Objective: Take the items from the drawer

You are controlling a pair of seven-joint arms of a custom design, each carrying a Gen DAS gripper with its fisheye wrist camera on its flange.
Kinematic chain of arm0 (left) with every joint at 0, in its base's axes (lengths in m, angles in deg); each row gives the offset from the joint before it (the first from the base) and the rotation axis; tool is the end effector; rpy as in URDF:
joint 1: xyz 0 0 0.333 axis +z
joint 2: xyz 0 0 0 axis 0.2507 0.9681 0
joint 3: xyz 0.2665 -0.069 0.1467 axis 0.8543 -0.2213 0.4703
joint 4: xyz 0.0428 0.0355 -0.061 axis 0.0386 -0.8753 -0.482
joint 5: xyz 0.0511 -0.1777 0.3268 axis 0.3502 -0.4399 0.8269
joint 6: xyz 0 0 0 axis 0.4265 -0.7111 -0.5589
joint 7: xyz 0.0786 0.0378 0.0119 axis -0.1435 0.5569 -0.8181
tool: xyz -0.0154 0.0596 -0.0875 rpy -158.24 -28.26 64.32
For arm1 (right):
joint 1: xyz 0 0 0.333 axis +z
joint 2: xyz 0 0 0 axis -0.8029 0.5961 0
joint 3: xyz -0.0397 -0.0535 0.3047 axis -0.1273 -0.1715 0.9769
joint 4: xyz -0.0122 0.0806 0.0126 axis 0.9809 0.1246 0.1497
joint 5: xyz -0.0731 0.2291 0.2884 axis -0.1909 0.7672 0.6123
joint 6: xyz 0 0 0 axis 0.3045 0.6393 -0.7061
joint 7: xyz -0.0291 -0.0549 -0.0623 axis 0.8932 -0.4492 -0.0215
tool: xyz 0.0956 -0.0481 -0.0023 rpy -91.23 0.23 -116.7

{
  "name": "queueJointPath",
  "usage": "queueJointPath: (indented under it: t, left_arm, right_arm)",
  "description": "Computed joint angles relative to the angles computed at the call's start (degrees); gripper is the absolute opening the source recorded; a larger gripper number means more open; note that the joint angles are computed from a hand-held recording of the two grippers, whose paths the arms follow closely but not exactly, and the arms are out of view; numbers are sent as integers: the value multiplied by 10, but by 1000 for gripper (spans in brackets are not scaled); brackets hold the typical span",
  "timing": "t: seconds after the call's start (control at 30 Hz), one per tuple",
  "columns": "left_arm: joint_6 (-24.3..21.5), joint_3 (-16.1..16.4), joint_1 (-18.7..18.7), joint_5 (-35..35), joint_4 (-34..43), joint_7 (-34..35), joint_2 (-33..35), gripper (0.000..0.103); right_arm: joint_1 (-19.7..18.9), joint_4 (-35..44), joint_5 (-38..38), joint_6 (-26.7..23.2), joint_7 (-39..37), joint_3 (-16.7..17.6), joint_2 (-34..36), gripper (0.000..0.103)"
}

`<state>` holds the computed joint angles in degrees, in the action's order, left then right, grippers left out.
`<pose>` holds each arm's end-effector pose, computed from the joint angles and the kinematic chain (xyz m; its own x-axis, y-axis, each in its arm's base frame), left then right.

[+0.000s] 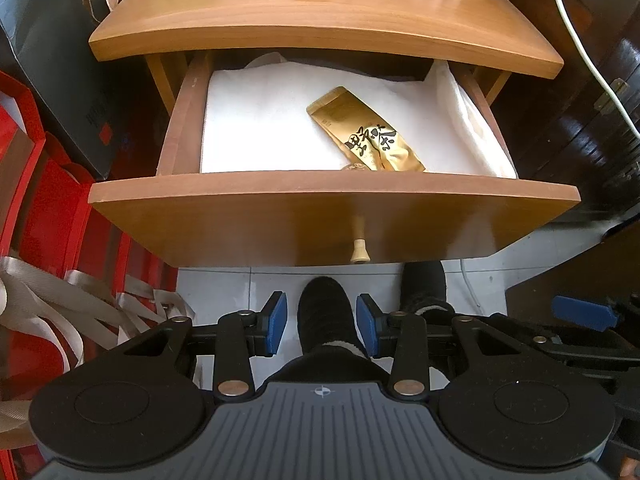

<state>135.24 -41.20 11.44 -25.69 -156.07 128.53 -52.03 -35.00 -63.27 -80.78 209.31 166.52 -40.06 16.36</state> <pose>0.5851 -0.1123 0.4000 -0.1291 -0.9899 0.0580 -0.9280 0.0999 -0.3590 0.5216 0.2223 0.4150 -0.0391 -0.9903 -0.1332 -0.9216 0.0872 -0.3782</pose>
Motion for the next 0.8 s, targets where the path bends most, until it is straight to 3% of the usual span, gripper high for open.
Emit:
queueJointPath:
  t: [0.8]
  left_arm:
    - [-58, -3, 3, -22, 80, 4, 66, 40]
  right_arm:
    - [-4, 27, 31, -6, -31, -4, 34, 62]
